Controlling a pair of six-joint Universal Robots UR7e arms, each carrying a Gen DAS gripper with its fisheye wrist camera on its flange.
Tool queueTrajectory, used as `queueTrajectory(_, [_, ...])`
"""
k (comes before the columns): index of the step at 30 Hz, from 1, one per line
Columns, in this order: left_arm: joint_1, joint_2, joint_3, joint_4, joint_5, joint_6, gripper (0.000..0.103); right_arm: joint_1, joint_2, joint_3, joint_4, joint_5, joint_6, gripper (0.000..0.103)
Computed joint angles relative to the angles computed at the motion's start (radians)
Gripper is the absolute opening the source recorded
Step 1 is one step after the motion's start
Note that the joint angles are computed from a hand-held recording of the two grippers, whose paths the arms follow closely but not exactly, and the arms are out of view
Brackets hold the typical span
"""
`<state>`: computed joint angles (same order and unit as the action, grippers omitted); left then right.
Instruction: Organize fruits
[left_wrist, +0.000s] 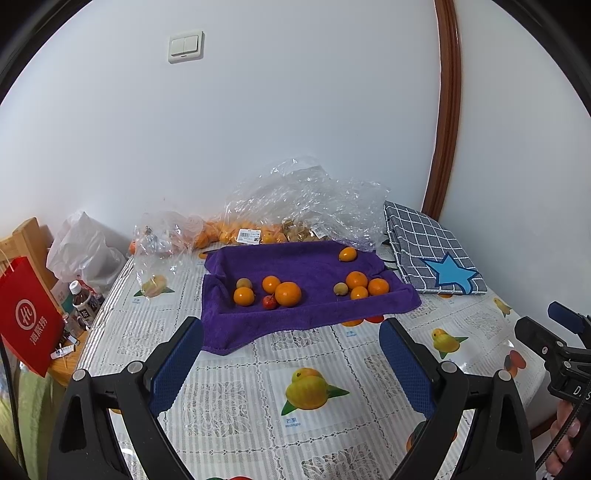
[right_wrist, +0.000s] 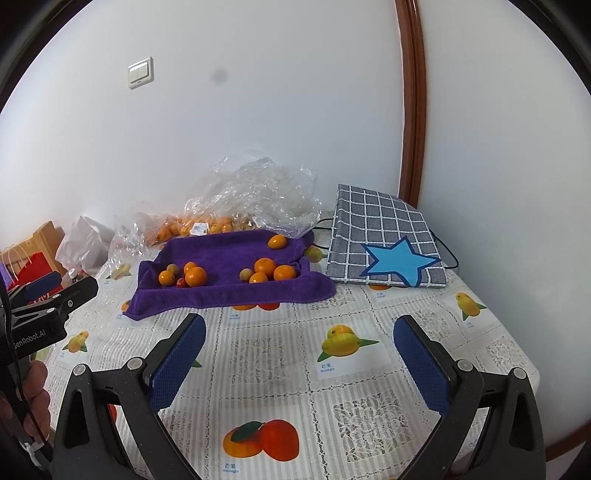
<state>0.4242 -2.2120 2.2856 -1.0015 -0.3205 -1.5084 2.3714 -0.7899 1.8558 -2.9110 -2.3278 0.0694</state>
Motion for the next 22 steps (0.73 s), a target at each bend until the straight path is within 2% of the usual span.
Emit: queueTrajectory(22, [0.001,0.002,-0.003,0.008,-0.004,-0.012,0.096,0.000,0.002,-0.002,0.004,-0.002,-0.008,0.101])
